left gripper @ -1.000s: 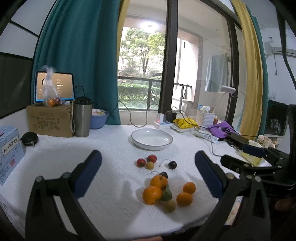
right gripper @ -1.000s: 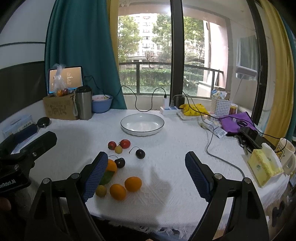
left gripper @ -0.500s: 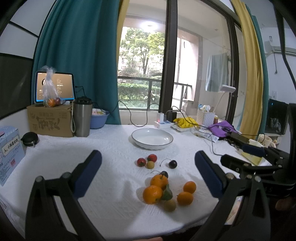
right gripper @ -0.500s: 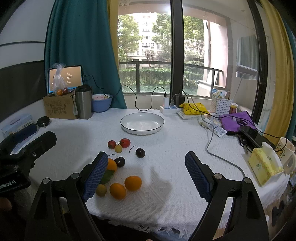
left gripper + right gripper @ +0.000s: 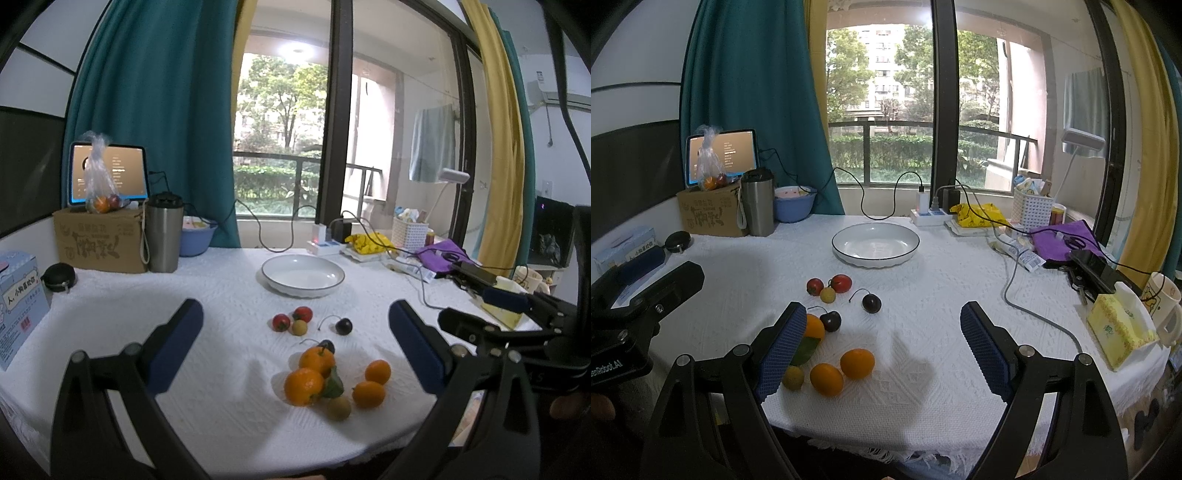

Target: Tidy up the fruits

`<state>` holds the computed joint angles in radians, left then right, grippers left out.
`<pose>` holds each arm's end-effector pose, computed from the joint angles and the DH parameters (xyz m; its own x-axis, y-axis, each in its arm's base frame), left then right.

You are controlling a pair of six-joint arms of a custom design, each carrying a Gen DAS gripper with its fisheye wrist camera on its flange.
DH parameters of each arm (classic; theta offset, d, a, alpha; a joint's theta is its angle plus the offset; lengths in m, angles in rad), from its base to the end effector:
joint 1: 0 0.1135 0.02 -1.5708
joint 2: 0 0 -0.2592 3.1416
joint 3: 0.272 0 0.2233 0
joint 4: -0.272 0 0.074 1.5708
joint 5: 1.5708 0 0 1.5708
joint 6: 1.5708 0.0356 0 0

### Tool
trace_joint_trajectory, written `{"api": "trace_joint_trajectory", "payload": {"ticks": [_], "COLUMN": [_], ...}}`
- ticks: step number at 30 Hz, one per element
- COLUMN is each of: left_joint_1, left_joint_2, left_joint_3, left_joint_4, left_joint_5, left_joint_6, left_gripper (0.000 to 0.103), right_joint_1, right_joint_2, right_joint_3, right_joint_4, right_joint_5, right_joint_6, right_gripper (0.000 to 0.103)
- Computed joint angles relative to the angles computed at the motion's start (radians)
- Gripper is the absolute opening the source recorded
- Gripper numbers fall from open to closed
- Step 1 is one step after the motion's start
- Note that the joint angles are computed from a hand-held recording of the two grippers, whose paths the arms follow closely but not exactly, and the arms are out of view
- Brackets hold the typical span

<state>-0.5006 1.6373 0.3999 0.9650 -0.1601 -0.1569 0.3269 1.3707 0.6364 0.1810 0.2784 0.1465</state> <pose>0.2391 -0.1243 0.1591 -0.2861 -0.0193 -0.9580 0.2981 0.9484 -0.1081 0.2498 0.0744 0.2111 -0.5051 -0.0230 -0.8628 -0.0137 0.9997 -0.0187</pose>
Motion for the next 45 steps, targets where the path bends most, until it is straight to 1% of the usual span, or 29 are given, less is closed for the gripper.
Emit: {"api": "trace_joint_trajectory", "payload": {"ticks": [14,21,23,31,35,41,42,43,44,45], "left_joint_1": [0.005,0.002,0.005,0.027,0.036,0.047,0.043,0.038,0.034,0.032], "left_joint_2": [0.002,-0.002,0.009,0.105,0.174,0.274,0.284,0.297,0.306,0.314], "left_joint_3": [0.006,0.022,0.039,0.15,0.196,0.252,0.26,0.27,0.281,0.289], "left_joint_4": [-0.009,-0.042,-0.064,-0.232,-0.293,-0.344,-0.357,-0.369,-0.385,-0.402], "left_joint_5": [0.011,0.016,0.027,0.079,0.111,0.193,0.2,0.208,0.214,0.221], "left_joint_6": [0.006,0.011,0.015,0.039,0.051,0.058,0.061,0.067,0.071,0.073], "left_gripper": [0.101,0.101,0.101,0.101,0.101,0.101,0.1,0.098,0.094,0.092], "right_joint_1": [0.003,0.002,-0.002,-0.038,-0.065,-0.083,-0.082,-0.083,-0.085,-0.08], "right_joint_2": [0.006,0.017,0.022,0.086,0.142,0.226,0.238,0.251,0.26,0.274], "right_joint_3": [-0.005,-0.001,0.005,0.026,0.034,0.059,0.065,0.071,0.08,0.085], "right_joint_4": [0.007,0.003,-0.007,-0.029,-0.04,-0.063,-0.067,-0.072,-0.081,-0.085], "right_joint_5": [0.0,-0.005,-0.013,-0.068,-0.124,-0.213,-0.227,-0.244,-0.26,-0.275], "right_joint_6": [0.007,0.019,0.022,0.042,0.042,0.05,0.047,0.041,0.035,0.031], "right_gripper": [0.088,0.088,0.088,0.088,0.087,0.079,0.077,0.072,0.069,0.064]}}
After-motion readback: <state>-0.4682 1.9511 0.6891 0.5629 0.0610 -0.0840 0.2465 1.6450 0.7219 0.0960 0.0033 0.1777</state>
